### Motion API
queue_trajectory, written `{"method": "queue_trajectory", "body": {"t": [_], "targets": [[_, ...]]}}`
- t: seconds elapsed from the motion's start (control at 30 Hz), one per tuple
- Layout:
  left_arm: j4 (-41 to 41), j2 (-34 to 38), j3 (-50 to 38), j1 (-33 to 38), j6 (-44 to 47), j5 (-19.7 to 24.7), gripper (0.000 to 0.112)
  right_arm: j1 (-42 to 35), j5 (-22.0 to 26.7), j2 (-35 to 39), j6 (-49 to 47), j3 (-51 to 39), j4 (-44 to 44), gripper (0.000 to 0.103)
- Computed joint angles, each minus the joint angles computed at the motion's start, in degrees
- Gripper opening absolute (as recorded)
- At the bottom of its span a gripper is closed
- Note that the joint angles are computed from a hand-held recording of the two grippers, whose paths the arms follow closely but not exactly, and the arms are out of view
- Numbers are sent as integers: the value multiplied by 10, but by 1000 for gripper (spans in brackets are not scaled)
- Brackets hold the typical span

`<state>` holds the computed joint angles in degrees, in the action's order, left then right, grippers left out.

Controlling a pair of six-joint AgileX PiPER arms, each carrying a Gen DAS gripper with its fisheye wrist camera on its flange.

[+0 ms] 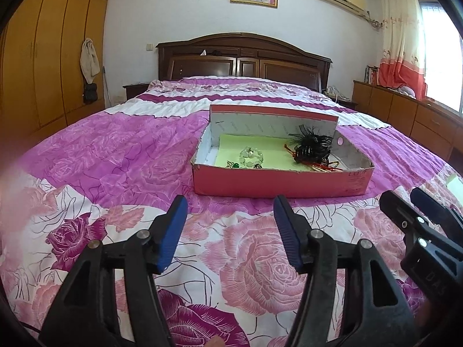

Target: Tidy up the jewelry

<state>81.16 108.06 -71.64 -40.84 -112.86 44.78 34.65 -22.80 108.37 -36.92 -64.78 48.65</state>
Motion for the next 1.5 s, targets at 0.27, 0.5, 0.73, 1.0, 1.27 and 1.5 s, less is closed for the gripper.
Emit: {"method": "queue_trajectory", "body": {"t": [0.27, 0.5, 0.73, 1.0, 1.27, 1.5], "targets": [[6, -3, 6, -4, -3, 5, 55, 7, -18, -4, -7, 7, 7, 68], [4, 1, 2, -6, -1, 17, 56, 6, -13, -5, -20, 3, 19, 68], [10, 2, 1, -9, 1, 18, 55, 6, -13, -5, -20, 3, 19, 68], [11, 3, -1, -10, 5, 19, 55, 6, -12, -5, -20, 3, 19, 68], [10, 3, -1, -10, 5, 20, 55, 6, -13, -5, -21, 3, 20, 68], [11, 3, -1, -10, 5, 19, 55, 6, -12, -5, -22, 3, 21, 68]]}}
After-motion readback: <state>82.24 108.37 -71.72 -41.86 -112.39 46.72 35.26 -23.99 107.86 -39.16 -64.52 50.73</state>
